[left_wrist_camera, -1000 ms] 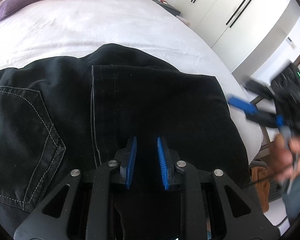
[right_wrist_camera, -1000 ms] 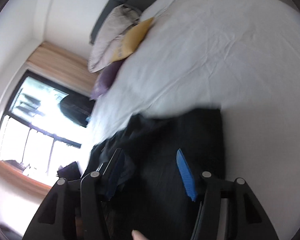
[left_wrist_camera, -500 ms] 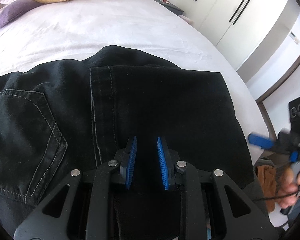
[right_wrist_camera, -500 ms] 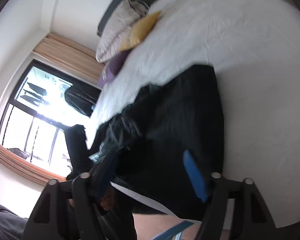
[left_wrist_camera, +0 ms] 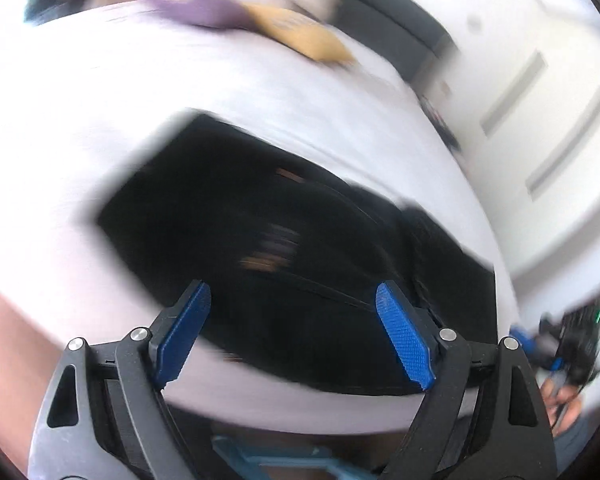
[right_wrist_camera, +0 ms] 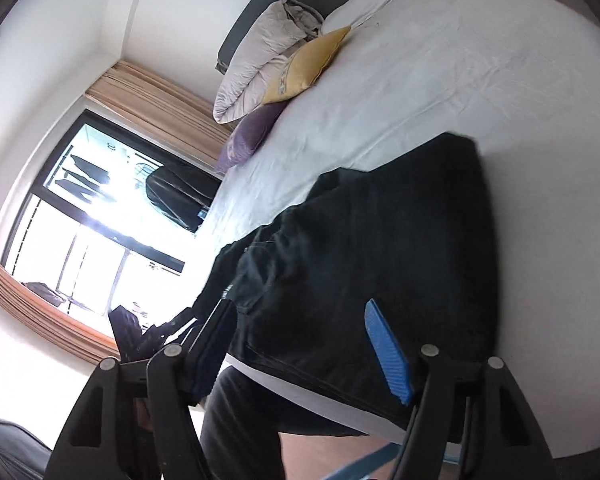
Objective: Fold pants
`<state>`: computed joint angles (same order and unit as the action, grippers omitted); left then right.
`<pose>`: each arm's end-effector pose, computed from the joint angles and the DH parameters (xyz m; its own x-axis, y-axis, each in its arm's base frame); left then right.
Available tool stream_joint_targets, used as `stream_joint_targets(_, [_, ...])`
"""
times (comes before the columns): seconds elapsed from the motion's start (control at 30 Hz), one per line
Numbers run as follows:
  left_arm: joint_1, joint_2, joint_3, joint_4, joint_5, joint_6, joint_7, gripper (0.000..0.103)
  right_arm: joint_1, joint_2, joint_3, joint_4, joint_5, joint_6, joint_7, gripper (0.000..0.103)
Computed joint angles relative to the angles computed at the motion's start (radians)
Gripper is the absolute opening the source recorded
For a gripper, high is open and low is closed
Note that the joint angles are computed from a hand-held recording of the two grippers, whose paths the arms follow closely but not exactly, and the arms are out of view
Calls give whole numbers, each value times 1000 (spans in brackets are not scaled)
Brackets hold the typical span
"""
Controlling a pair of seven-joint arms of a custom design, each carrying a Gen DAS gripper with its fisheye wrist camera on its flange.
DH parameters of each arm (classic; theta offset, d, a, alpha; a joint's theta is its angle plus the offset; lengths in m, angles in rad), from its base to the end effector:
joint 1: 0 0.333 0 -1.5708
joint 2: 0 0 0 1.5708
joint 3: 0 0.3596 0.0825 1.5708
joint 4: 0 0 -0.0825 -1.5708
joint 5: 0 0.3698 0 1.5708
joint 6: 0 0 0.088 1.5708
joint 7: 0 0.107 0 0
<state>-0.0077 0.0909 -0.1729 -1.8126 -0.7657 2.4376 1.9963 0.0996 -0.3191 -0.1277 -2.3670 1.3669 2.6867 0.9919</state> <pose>0.6118 -0.1086 0.5949 -0.2743 -0.8316 0.4829 -0.8346 -0.0436 -0.5491 0.4542 -0.0498 0.5451 -0.1325 -0.6176 -0.7753 -0.6296 0.6565 -0.4154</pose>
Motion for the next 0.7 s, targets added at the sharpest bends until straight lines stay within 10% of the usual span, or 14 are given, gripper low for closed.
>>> stream_joint_targets(0.7, [154, 209, -49, 110, -434, -82, 78, 85, 39, 47, 38, 65, -45, -44, 70, 69])
